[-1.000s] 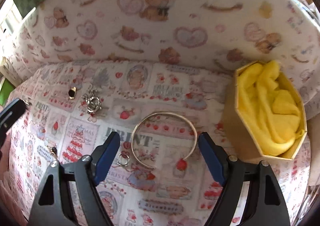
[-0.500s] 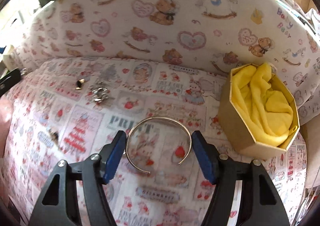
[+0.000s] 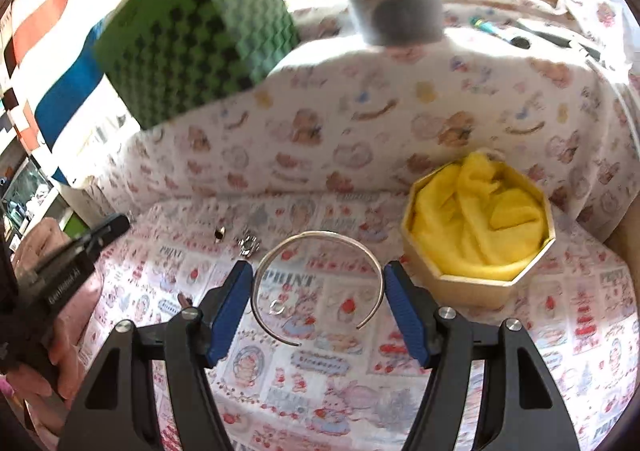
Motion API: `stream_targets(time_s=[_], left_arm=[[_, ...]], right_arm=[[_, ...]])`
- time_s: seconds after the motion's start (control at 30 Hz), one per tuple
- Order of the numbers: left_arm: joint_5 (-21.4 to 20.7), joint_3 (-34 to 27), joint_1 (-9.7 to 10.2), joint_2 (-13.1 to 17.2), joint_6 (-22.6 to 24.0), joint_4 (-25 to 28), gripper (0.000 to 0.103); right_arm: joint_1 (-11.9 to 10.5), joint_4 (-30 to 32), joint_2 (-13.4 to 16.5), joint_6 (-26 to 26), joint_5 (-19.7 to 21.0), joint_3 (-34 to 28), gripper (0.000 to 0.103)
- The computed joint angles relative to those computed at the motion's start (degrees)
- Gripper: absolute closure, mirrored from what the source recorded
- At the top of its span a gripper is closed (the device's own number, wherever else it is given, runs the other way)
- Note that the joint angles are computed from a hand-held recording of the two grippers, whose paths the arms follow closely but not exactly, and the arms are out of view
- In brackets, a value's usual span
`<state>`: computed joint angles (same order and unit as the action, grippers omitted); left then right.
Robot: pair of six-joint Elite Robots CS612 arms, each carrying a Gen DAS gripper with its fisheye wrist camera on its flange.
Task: Organize jewelry
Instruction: 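Carry bangle and earring over the gold box and open both tools inside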
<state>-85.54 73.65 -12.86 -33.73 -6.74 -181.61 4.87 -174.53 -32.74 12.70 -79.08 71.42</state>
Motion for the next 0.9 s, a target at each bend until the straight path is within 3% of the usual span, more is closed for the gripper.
stream_targets(time_s=[0.17, 0.27, 0.37, 0.57, 0.67, 0.8, 0.9], left_arm=[[0.9, 0.8, -0.59, -0.3, 1.7, -1.4, 0.095], [-5.9, 1.9, -0.20, -1.8, 2.2, -0.6, 0.095], [-4.0, 3.0, -1.47, -2.8, 5.4, -4.1, 0.095], [-2.2, 0.3, -2.82, -2.8, 7.2, 0.3, 0.095], [-1.5, -0.4, -3.27, -2.6, 7.6, 0.8, 0.095], [-3.6, -0.8, -3.42, -2.7, 6.5, 2.5, 0.095], [-6.3, -1.4, -3.62, -2.8, 7.2, 5.3, 0.095]], right_arm=[[-2.3, -6.0, -1.2, 4.1, -0.9, 1.7, 0.037], [-4.1, -9.3, -1.1, 7.6, -0.9, 2.5, 0.037], [-5.1, -8.5, -0.1, 9.7, -0.6, 1.5, 0.037], [-5.7, -8.9, 2.5, 10.5, 3.9, -1.7, 0.037], [-5.0, -9.3, 2.9, 8.3, 2.1, -2.2, 0.037], [-5.1, -7.0, 3.5, 8.7, 2.7, -3.3, 0.037], [-5.5, -6.9, 3.8, 10.6, 2.5, -3.3, 0.028]])
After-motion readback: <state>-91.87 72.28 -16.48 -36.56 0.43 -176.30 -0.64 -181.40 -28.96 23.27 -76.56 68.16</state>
